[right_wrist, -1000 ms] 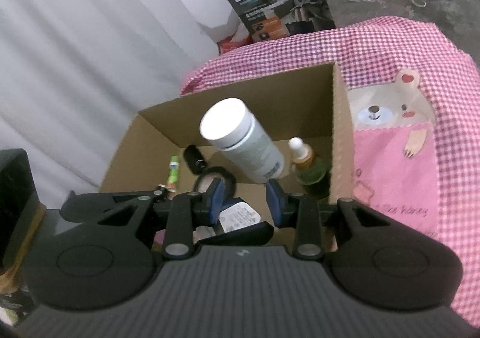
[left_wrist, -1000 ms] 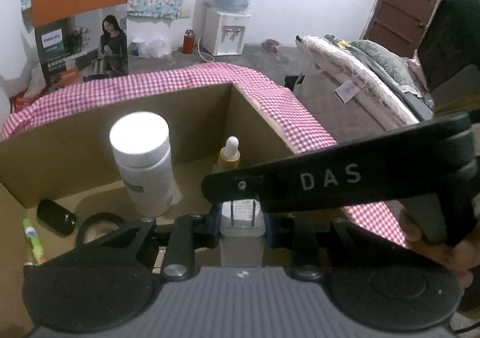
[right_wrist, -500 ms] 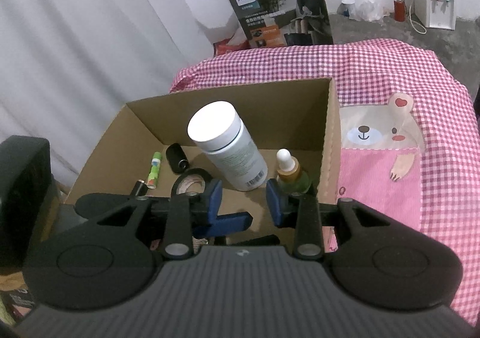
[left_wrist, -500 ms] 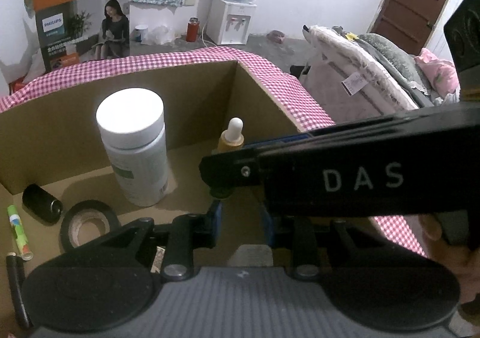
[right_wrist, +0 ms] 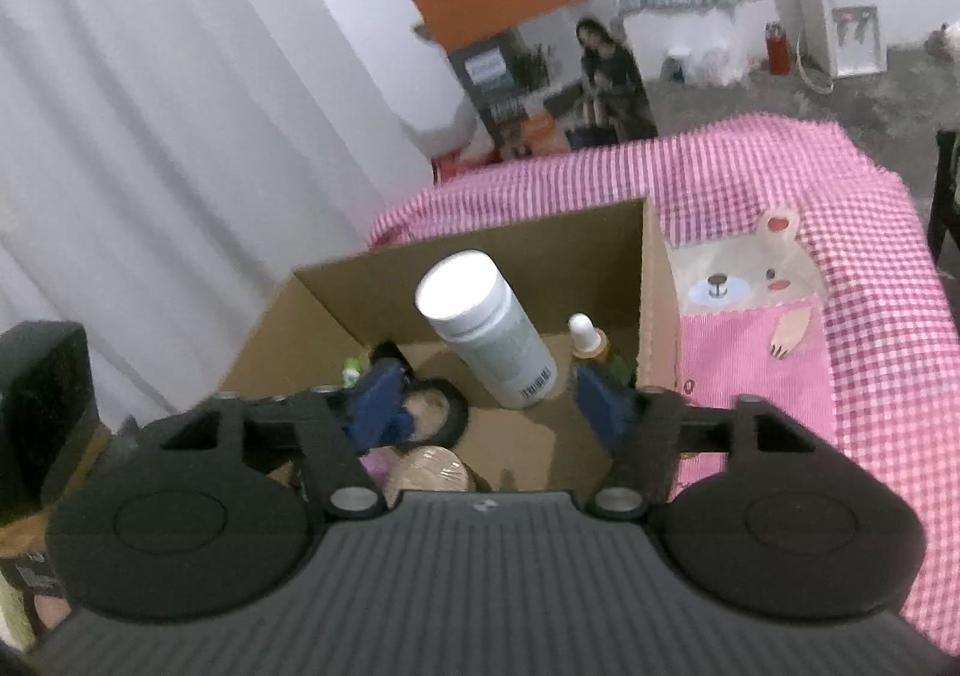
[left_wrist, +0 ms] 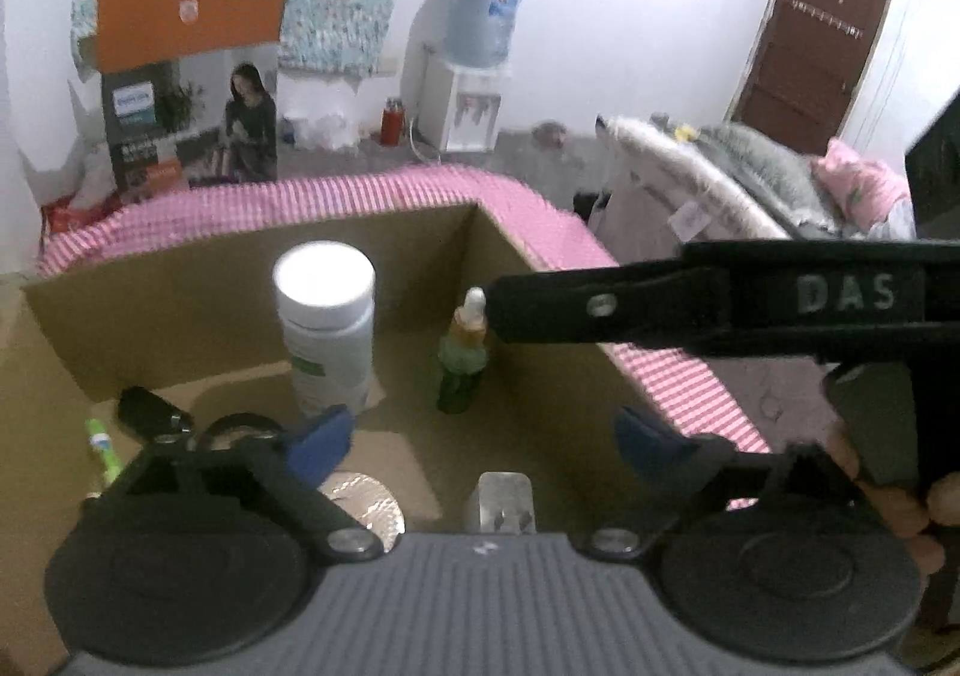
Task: Organize rigid objects
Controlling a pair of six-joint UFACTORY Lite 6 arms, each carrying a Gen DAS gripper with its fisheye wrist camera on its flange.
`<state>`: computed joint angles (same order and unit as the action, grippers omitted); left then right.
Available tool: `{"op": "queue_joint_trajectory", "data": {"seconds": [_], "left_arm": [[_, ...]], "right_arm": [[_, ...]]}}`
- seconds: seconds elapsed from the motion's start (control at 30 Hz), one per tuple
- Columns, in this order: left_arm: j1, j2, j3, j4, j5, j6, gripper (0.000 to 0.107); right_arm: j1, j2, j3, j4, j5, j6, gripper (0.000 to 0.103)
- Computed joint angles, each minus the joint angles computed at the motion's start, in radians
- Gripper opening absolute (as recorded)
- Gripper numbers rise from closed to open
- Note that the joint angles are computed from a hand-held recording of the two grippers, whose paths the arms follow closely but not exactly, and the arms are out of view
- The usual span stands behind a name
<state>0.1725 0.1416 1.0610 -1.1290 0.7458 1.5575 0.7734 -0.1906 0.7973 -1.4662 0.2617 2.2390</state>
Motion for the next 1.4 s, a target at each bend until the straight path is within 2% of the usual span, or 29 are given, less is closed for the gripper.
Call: {"op": "queue_joint_trajectory", "data": {"seconds": [0.17,0.27,0.37,0.47,0.53,0.8,1.0,1.1,1.17,1.4], "left_arm": [[0.079,-0.162,-0.052,0.076,-0.001,-0.068,0.103],[0.137,-0.259,-0.105,0.047,-0.014,-0.038,0.103],[0.189,-0.347,-0.16,0.036,-0.037,-0.007,0.103],[0.201,-0.382,-0.169,0.137,-0.083,-0.094,0.103],[0.223,-0.407,-0.193,0.147,-0.102,-0.101,0.103],[0.37,-0.451,-0.278,0.048,-0.066,0.101,0.103],[0.445,-0.397,-0.244,0.093,-0.016,0.08,0.103],[0.448,-0.367,-0.222,0.145,-0.038,0.011,0.103],[0.442,-0.348,-0.213,0.175,-0.058,-0.027,0.103],[0.41,-0.311,-0.207,0.259,-0.118,-0.122,0.103]], "right_arm": [[0.176,-0.102,-0.03,0.018,0.223,0.078,0.095],[0.292,-0.118,-0.022,0.025,0.358,0.123,0.101],[0.396,-0.092,0.019,0.062,0.469,0.135,0.102],[0.477,-0.043,0.087,0.12,0.569,0.102,0.102],[0.538,0.006,0.144,0.147,0.662,0.083,0.102],[0.685,0.218,0.379,0.263,0.91,-0.033,0.102],[0.743,0.377,0.527,0.366,1.101,-0.149,0.102],[0.757,0.383,0.504,0.394,1.116,-0.135,0.102],[0.748,0.386,0.485,0.412,1.079,-0.123,0.102],[0.653,0.452,0.491,0.45,0.857,-0.139,0.102]]}}
